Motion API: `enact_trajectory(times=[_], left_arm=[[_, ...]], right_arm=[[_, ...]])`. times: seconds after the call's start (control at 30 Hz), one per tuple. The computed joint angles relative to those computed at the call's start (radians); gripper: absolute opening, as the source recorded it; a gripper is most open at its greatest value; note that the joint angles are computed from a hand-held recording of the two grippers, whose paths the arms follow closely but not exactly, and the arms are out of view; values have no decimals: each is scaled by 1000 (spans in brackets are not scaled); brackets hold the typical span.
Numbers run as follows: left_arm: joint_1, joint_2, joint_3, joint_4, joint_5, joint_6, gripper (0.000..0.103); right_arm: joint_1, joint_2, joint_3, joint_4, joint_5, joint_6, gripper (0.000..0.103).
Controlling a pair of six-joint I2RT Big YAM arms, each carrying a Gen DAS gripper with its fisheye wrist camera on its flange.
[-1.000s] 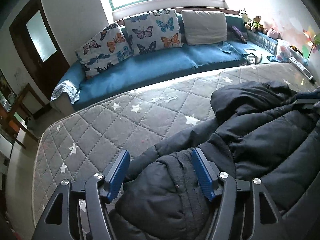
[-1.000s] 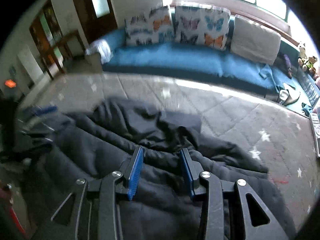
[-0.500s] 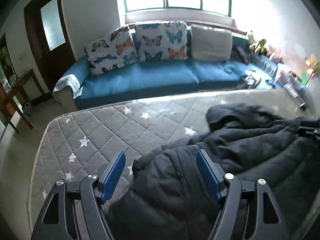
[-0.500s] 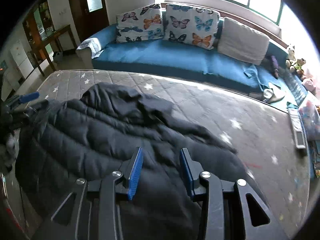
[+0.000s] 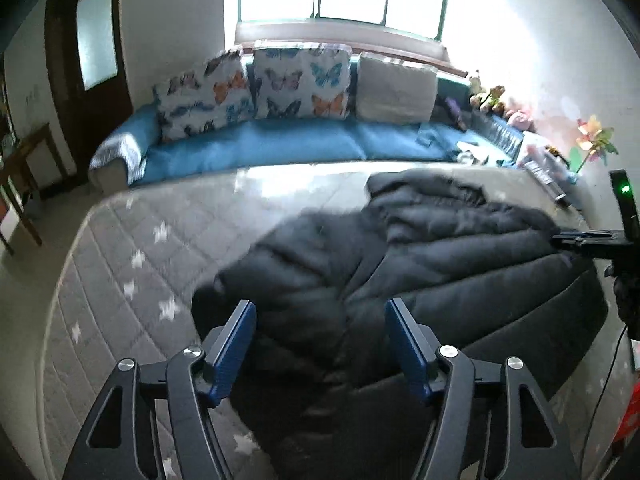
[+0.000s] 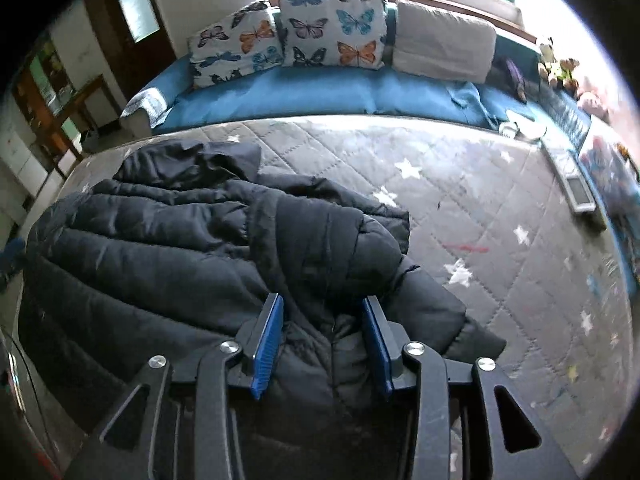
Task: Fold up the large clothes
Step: 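Release the jacket and spread it out with both tools, then smooth the black puffer jacket flat with both tools held open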
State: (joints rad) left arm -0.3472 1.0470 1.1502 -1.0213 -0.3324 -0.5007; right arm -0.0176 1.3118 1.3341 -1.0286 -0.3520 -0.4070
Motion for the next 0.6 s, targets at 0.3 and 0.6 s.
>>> enact_trajectory(times=[0.3,0.6], left_arm=[[69,-6,-46,22,100,-69,71],[20,-98,16,-44,85,-107,71]], right_arm=[[1,5,-9,38,-6,14,47],[-22,-145,-55,-17,-90,-84,50]])
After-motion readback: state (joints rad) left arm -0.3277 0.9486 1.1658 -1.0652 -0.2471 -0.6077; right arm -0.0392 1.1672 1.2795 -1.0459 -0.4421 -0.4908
